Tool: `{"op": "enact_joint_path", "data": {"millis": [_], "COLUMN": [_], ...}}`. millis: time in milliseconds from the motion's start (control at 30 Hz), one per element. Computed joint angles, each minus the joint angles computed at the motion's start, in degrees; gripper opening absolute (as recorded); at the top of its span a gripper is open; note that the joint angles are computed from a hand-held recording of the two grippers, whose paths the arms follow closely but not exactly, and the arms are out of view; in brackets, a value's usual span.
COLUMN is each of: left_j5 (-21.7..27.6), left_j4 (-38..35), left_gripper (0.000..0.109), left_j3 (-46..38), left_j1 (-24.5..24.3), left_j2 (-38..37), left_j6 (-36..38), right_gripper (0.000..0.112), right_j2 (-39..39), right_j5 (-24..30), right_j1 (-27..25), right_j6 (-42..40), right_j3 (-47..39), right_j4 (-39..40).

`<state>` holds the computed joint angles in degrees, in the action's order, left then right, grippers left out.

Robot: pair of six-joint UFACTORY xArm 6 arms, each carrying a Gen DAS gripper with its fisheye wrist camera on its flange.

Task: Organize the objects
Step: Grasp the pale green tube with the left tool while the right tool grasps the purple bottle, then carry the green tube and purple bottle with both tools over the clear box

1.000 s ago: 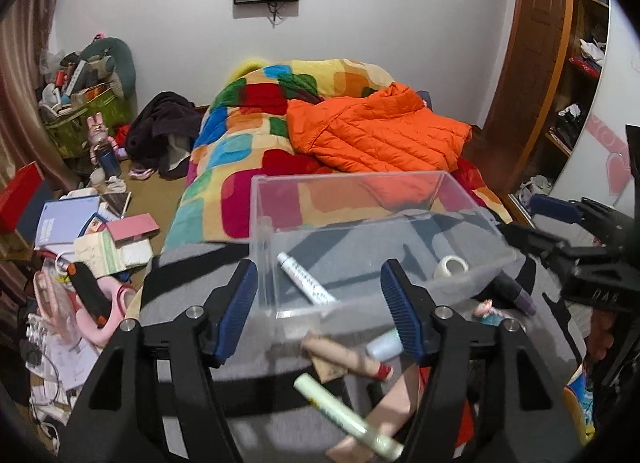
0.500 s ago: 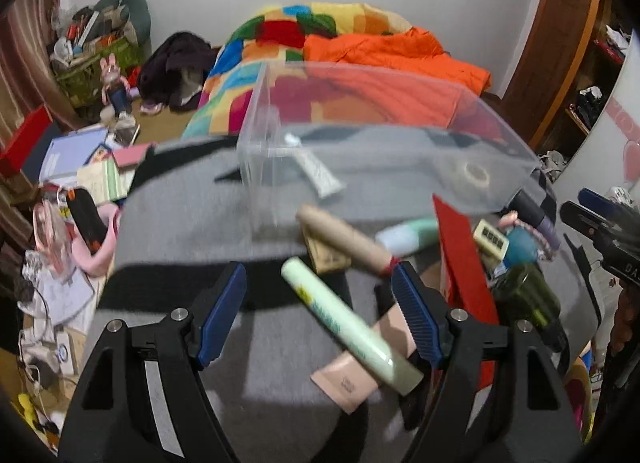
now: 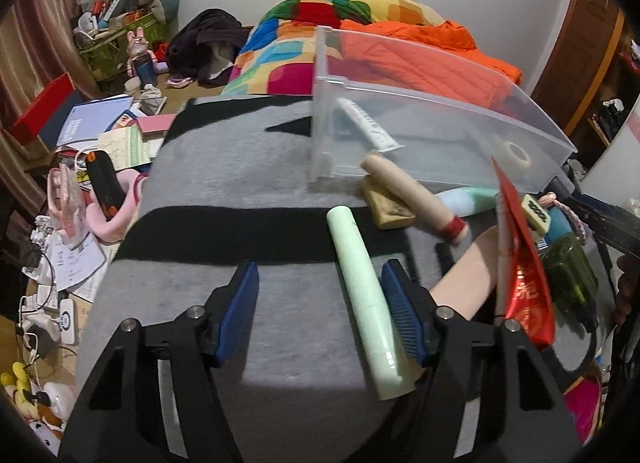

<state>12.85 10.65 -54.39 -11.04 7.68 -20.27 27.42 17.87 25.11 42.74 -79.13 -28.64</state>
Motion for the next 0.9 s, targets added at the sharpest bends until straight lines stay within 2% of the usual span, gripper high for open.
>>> {"op": "enact_joint_path", "data": {"millis": [67, 133, 267, 300, 433, 567, 833, 900], "left_j5": [0.21, -0.27, -1.42, -2.13, -3.83, -4.87, -6.68, -7.43], "left_j4": [-0.94, 1.66, 14.73, 15.63, 15.98, 9.35, 7.62, 4.56], "left_gripper": [0.059, 0.052, 0.034, 0.03, 0.015, 0.015, 0.015, 0.015], "left_j3": [-0.45, -0.99, -2.03, -1.72, 0.15, 2.07, 2.64, 2.01], "left_j1": [0.09, 0.2, 0.49, 0.53, 0.5, 0.24, 0.17, -0.15], "left_j2": [0.4, 1.12, 2.44, 2.33, 1.06, -0.47, -2.78, -2.97], "left_j6": [0.9, -0.74, -11.04, -11.7, -11.07, -5.67, -4.11, -1.46], "right_gripper": [0.053, 0.049, 0.027, 0.024, 0.023, 0.023, 0.023, 0.023], "right_j2": [1.31, 1.97, 2.98, 2.91, 0.72, -1.96, -6.7, -7.39], "right_j5": [0.99, 1.08, 1.88, 2.02, 0.01, -1.59, -3.26, -3.66], "right_j1": [0.48, 0.79, 1.36, 1.36, 0.88, 0.79, 1.01, 1.08], "right_j6": [-2.09, -3.08, -5.29, -4.6, 1.72, 6.77, 16.05, 17.97], "right_j3": [-1.78, -2.77, -3.99, -3.86, -0.99, 1.94, 3.94, 3.38], "right_j4": [1.49, 1.6, 2.96, 2.3, -3.14, -7.22, -15.98, -18.13]}}
